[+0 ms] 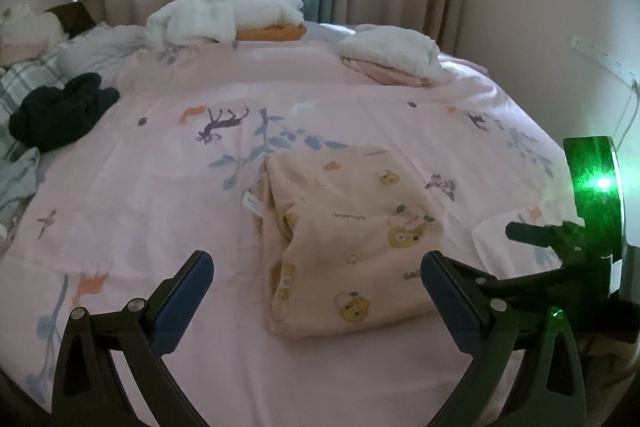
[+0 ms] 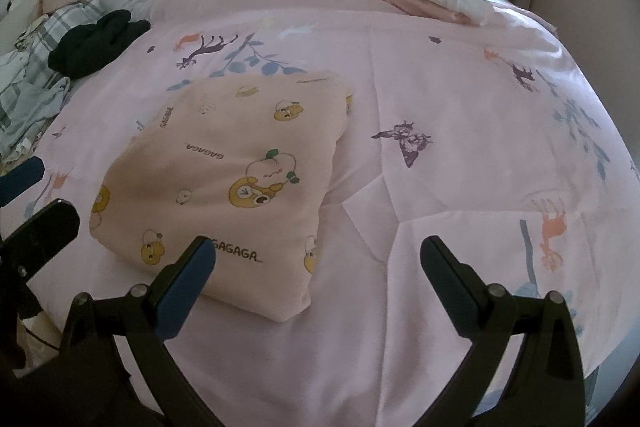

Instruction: Fold small clothes

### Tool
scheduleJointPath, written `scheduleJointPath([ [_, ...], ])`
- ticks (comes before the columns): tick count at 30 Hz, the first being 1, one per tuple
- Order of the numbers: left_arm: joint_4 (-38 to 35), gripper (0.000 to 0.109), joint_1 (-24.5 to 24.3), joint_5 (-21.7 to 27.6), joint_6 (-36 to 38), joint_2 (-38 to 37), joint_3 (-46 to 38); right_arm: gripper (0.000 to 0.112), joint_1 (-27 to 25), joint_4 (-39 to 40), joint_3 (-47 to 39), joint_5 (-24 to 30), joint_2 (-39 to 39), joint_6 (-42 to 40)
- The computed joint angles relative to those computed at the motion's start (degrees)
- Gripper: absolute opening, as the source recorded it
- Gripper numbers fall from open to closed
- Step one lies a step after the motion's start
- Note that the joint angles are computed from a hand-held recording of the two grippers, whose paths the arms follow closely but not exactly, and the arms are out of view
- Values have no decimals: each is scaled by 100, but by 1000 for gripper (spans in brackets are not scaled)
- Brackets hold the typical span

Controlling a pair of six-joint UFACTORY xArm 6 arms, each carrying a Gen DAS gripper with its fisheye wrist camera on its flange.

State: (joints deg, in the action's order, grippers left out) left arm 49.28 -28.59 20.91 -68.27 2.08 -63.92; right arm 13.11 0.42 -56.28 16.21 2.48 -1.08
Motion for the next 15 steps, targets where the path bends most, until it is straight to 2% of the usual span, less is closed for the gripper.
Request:
scheduleJointPath([
  [4,79,102,8,-58,-43,-3,21,103,-1,-35,32,-1,-24,-9],
  [7,435,102,-23,6,-338,-14,11,103,-11,-56,75,-17,-47,25],
  [12,649,102,34,-304,-556,-45,84,103,6,-14,119,-47,-58,-20],
  [15,786,102,1,-158,-631,-39,35,103,4,-52,114,-44,-52,16],
])
